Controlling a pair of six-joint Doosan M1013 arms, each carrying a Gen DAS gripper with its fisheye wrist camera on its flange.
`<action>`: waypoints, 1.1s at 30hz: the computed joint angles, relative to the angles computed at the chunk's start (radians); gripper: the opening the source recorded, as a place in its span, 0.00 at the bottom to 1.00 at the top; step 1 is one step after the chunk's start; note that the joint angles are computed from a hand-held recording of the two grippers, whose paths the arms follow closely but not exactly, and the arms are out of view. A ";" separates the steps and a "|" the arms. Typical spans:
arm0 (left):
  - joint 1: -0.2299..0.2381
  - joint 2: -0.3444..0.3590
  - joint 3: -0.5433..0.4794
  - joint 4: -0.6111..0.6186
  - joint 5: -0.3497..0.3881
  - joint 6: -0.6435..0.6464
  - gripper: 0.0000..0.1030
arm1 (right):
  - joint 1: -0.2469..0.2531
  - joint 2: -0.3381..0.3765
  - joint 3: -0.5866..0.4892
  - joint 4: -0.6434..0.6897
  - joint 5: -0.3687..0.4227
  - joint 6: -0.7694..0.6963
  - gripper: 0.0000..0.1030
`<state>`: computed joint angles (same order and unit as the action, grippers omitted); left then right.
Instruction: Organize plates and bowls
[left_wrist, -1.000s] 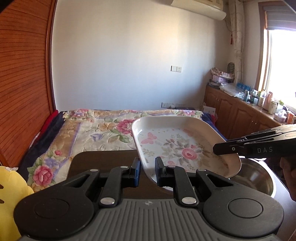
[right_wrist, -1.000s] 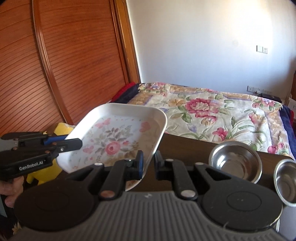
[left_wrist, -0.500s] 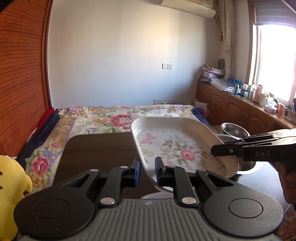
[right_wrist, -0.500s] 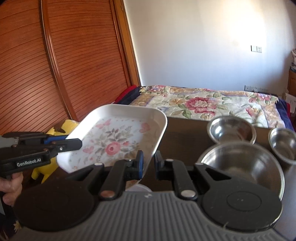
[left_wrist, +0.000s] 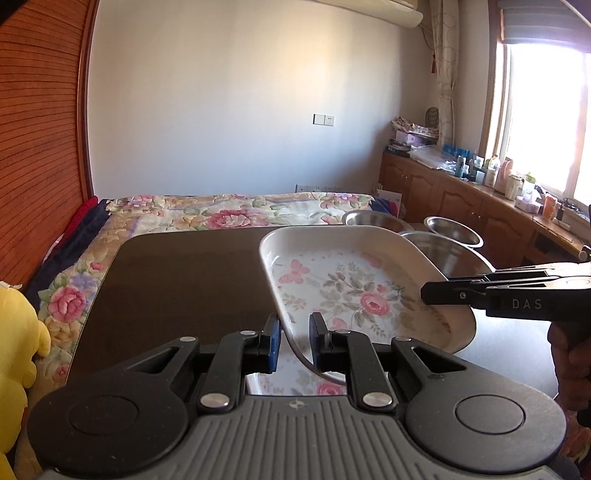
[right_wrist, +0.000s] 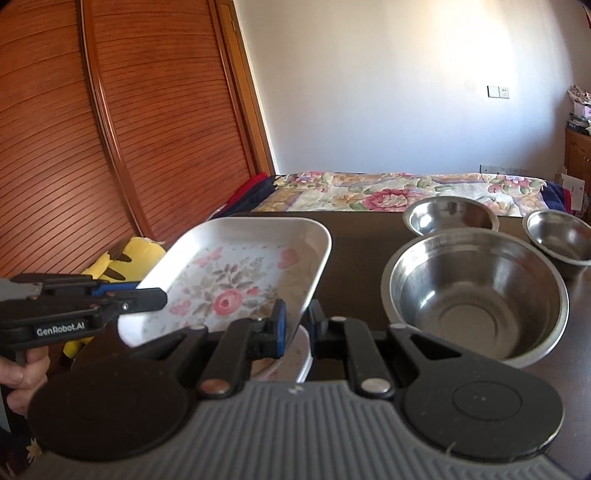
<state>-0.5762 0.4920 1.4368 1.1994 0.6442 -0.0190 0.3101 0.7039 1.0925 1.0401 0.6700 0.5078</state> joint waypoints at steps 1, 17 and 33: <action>-0.002 -0.003 0.008 0.006 -0.001 -0.015 0.17 | -0.001 -0.003 0.009 0.008 -0.001 -0.010 0.14; -0.013 0.003 0.065 -0.038 -0.021 -0.100 0.17 | 0.007 -0.021 0.088 0.025 -0.031 -0.057 0.14; -0.020 0.007 0.063 -0.026 0.010 -0.096 0.17 | 0.012 -0.028 0.113 0.030 -0.054 -0.086 0.14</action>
